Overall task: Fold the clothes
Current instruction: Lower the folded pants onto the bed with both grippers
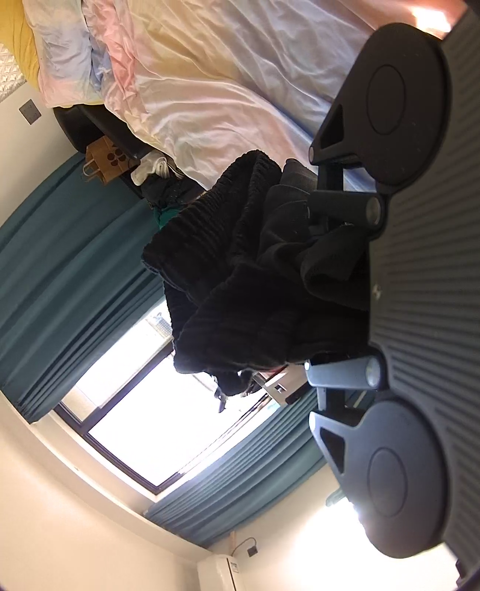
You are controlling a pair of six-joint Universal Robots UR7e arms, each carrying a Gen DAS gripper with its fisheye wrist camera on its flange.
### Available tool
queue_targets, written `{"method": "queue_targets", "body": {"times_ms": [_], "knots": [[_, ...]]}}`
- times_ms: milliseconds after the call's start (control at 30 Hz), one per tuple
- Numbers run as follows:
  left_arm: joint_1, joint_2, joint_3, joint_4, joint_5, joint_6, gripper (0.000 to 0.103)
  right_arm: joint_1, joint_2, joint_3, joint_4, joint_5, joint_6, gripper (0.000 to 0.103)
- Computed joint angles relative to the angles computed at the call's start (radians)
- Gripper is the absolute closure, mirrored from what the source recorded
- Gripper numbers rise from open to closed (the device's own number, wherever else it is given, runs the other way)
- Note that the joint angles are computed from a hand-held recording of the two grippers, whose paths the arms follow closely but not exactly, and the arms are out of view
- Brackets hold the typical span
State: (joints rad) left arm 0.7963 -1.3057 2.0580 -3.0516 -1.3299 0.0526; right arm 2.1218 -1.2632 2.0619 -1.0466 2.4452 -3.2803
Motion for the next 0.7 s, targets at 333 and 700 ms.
{"method": "queue_targets", "body": {"times_ms": [333,700], "knots": [[-0.085,0.487,-0.327,-0.098,-0.059,0.013,0.055,-0.247,-0.313,0.051,0.188,-0.156,-0.031,0.057],[-0.048,0.764,-0.554,0.107,-0.061,0.054,0.054,-0.497,-0.356,0.111,0.296,-0.196,0.095,0.057]]}}
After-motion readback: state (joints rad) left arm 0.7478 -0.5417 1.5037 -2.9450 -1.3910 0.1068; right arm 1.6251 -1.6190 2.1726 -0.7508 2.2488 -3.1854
